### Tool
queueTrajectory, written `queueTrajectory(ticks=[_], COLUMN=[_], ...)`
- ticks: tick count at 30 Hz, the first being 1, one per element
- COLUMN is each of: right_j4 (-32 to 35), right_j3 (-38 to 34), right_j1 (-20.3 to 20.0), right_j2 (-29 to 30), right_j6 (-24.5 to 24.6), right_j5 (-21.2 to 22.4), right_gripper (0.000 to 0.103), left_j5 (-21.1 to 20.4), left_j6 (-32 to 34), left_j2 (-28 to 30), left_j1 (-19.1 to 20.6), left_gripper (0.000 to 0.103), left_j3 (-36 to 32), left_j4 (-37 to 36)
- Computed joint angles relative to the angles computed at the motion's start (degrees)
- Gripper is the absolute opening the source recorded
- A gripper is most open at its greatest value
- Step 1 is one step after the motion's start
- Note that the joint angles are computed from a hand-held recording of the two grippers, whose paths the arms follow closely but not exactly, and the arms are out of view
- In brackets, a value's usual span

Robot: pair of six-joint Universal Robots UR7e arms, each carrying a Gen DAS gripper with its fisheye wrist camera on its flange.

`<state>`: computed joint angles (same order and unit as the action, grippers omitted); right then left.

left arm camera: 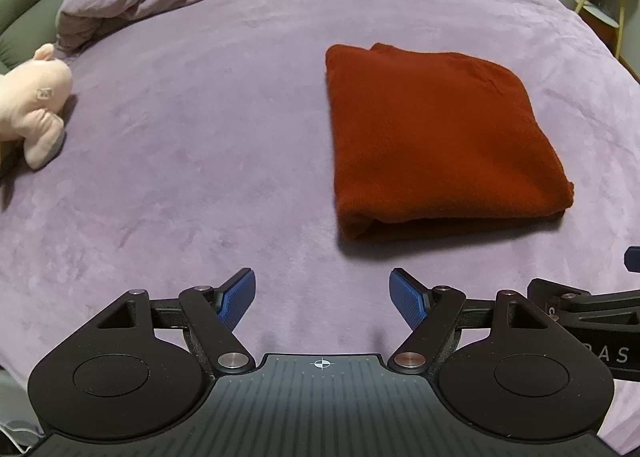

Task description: Fold small clothes

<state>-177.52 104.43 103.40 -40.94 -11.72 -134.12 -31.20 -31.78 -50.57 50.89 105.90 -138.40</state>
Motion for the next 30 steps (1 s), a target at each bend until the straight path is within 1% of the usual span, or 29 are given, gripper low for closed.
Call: queueTrajectory(ticks=[5,16,30], right_j4=[0.08,-0.65,-0.03], right_j3=[0.15,0.39,0.5], right_j1=[-0.03,0.08,-0.11], right_j2=[-0.3,-0.58,-1.13], right_j6=[0.77,0.67,1.6], right_j5=[0.0,-0.32,0.11], right_gripper=[0.098,0.098,0.098], left_j5=[-0.67,-2.14,-2.8], left_j6=[0.6,0.63,0.61], left_j2=[0.0,0.02,0.11], left_j1=[0.0,0.3,0.34], left_gripper=[0.079,0.079,0.079], left_j3=[-0.11,-0.57,-0.78], left_j4=[-0.33,-0.35,-0.22])
